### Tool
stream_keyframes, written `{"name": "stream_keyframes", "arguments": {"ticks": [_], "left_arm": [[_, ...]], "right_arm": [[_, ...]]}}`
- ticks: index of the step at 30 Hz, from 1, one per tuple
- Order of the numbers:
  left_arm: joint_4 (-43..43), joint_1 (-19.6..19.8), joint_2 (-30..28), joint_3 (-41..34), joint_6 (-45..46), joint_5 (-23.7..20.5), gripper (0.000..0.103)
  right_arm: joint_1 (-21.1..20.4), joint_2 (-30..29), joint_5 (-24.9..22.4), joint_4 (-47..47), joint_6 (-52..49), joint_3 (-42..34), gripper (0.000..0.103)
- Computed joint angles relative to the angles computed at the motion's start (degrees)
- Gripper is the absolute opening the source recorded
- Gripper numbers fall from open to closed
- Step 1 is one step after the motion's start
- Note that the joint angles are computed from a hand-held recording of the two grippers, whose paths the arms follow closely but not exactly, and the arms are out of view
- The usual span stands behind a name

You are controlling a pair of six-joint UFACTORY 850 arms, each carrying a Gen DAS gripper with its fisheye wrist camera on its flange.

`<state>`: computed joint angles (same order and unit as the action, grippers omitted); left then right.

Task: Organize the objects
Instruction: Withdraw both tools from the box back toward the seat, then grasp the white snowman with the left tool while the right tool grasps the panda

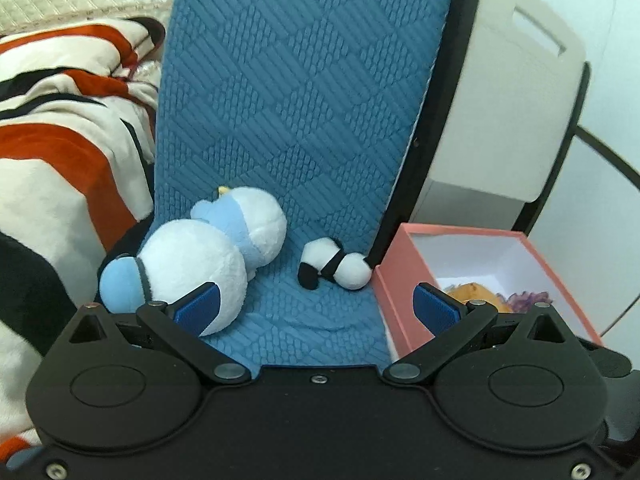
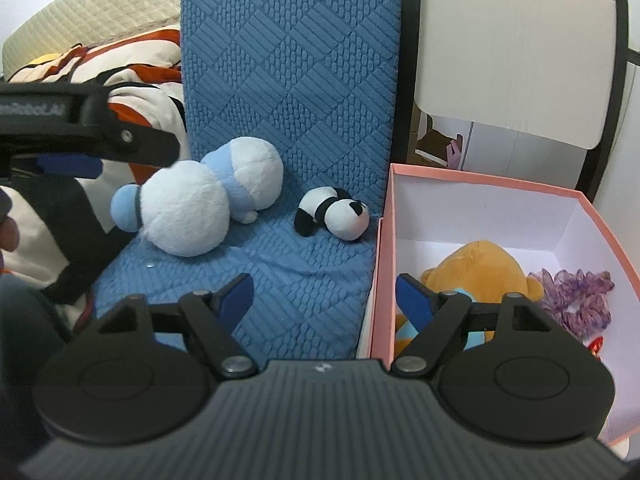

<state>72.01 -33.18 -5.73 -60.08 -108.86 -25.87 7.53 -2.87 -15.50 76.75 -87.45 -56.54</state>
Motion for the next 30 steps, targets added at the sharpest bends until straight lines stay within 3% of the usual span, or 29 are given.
{"name": "stream_keyframes", "arguments": {"ticks": [2,7,10,14,20,30], "left_arm": [[-5.0,1.0,-2.4,-2.2,4.5,-0.7,0.103],[-8.2,2.5,-6.9,-5.6,9.8,-1.3,0.103],[-11.8,3.6,-9.8,-8.4,13.9,-2.1,0.103],[-14.2,5.9,-13.0,-11.1,17.4,-1.9,0.103],[-14.2,9.3,-15.1,-12.0,18.1,-1.0,0.103],[-15.6,9.6,-20.1,-15.4,26.3,-8.1,0.103]], "right_arm": [[0.5,-1.1,0.8,1.8,-1.9,-0.8,0.079],[1.7,-4.1,1.6,2.7,-2.4,-3.5,0.079],[2.8,-6.4,3.6,-4.4,4.1,-6.2,0.079],[3.6,-9.4,5.6,2.7,-3.9,-8.8,0.079],[4.4,-14.0,7.8,-14.2,14.4,-13.4,0.079],[5.7,-22.4,0.0,-28.1,25.7,-24.0,0.077]]}}
